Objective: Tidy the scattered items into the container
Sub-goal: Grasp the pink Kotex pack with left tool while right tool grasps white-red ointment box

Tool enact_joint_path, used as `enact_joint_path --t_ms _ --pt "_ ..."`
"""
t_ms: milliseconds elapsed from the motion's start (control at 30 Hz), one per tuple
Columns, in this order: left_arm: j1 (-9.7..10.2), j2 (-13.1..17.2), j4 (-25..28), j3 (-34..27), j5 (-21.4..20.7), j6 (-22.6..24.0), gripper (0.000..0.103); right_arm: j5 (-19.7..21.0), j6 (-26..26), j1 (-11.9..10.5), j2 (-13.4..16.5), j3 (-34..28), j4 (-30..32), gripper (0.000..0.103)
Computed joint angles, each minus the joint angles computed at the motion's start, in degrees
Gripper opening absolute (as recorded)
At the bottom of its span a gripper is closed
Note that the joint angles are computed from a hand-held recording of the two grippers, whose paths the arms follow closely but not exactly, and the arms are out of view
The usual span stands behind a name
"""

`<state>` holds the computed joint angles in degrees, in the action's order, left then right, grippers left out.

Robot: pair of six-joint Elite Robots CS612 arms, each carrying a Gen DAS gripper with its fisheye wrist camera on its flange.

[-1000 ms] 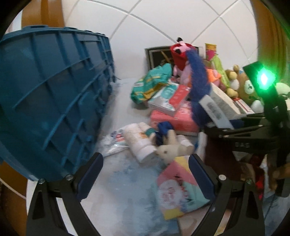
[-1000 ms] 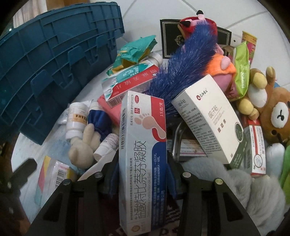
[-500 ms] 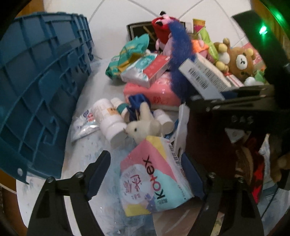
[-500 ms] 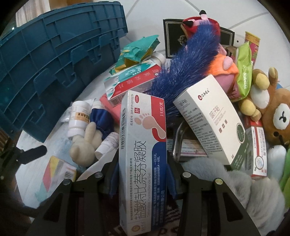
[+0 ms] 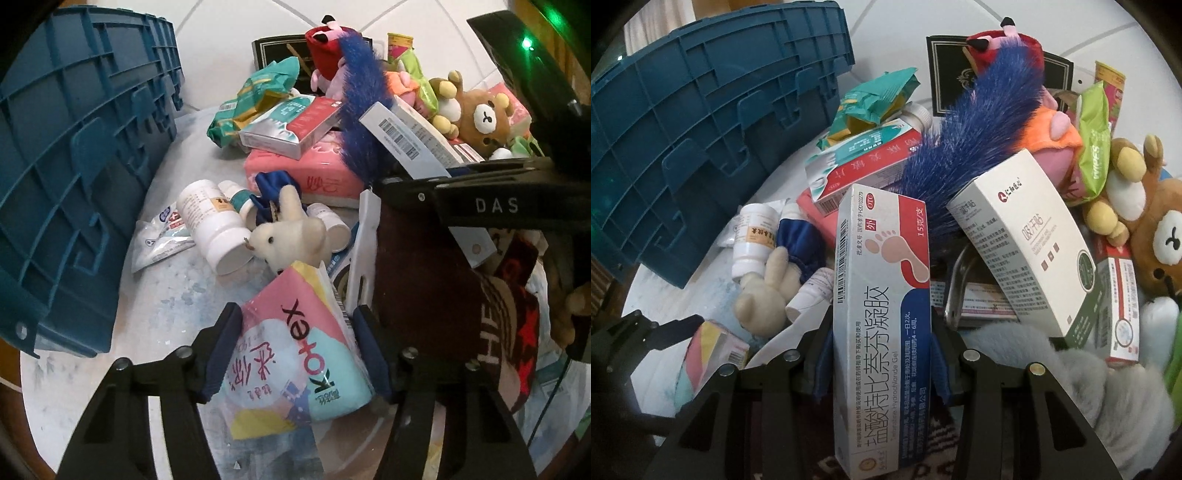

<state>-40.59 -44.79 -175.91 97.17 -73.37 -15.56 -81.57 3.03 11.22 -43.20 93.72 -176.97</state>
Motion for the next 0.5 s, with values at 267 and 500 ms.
enact_joint_path --t_ms 267,500 --pt "0.44 -0.74 -1.14 1.16 -1.16 -0.37 0.055 0.77 -0.84 -0.2 -0.04 -0.04 0.58 0.043" --pt "0.65 -1.42 -2.41 2.22 -1.68 -0.63 0.054 -0.71 -0.39 0.18 0.02 0.19 -0.66 0.043"
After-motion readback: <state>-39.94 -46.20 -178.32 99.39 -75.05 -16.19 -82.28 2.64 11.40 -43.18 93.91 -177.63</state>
